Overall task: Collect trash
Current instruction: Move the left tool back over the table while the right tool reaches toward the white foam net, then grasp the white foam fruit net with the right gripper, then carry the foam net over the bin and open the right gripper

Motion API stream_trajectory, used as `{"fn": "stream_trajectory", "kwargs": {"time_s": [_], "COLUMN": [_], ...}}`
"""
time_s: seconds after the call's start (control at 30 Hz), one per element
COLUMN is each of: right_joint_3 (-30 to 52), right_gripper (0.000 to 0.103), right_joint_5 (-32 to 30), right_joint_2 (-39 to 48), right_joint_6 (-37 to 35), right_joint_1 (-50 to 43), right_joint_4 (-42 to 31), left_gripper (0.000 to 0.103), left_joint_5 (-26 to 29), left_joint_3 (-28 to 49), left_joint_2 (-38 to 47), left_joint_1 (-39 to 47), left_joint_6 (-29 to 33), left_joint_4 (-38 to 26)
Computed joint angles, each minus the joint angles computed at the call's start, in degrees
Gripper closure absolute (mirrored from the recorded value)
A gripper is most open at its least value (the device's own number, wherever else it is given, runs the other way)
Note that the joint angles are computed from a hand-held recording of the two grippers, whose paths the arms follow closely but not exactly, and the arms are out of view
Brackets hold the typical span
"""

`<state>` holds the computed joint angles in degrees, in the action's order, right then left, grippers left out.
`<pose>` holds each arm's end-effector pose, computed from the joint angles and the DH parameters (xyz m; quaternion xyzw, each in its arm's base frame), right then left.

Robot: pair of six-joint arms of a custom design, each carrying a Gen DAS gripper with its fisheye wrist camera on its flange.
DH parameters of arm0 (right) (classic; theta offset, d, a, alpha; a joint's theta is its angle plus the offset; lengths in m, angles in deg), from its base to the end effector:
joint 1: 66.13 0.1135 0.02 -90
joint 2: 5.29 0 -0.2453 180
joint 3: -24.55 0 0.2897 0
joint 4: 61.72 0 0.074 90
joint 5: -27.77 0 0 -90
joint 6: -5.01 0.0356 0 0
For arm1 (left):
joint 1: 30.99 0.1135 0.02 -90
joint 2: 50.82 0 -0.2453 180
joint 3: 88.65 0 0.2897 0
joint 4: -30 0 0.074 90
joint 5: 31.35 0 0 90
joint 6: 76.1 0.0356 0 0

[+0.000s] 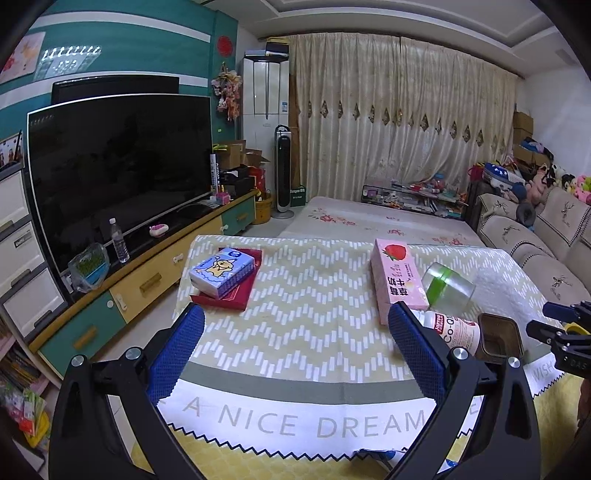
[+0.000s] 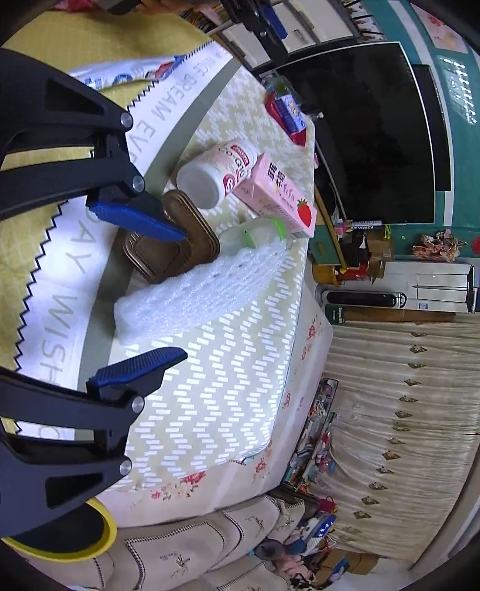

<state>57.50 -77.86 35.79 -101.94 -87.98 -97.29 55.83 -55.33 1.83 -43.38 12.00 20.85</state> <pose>0.1894 -0.0656 0.1589 -0.0145 0.9124 -0.0114 0.4089 0.2356 -0.0500 0.1604 0.0660 0.8566 -0.0426 0.5099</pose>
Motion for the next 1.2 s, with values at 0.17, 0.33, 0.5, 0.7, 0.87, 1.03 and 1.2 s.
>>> {"fn": "stream_trajectory", "kwargs": {"time_s": [0.17,0.33,0.5,0.7,0.87,1.03,1.2], "right_joint_3": [0.3,0.6,1.7,4.2,8.2,12.8,15.2], "right_gripper": [0.086,0.090,0.090,0.090,0.090,0.090,0.090], "right_joint_5": [-1.1,-5.3,-12.1,-24.3,-30.1,-28.5,-24.1], "right_joint_2": [2.9,0.2,-5.0,-8.5,-0.4,15.1,26.8], "right_joint_6": [-0.1,-0.2,-0.6,-8.3,-19.1,-24.5,-24.8], "right_joint_1": [-1.5,-5.2,-12.0,-31.1,-50.8,-62.5,-66.6], "right_joint_4": [1.7,-0.7,-6.6,-15.8,-18.0,-12.0,-4.2], "left_gripper": [0.005,0.005,0.005,0.005,0.005,0.005,0.005], "left_joint_5": [0.0,-0.2,-0.2,-0.2,-0.6,-1.4,-1.5], "left_joint_3": [-0.3,-0.7,-0.7,-0.6,-0.5,-0.5,-0.3], "left_joint_2": [-0.2,-0.4,-0.5,-0.5,0.2,0.7,1.3], "left_joint_1": [-0.4,-0.7,-0.7,-0.7,-0.9,-1.4,-1.5], "left_joint_6": [-0.1,-0.4,-0.4,-0.2,0.1,0.3,0.3], "left_joint_4": [0.2,0.5,0.3,0.1,0.5,0.7,0.9]}}
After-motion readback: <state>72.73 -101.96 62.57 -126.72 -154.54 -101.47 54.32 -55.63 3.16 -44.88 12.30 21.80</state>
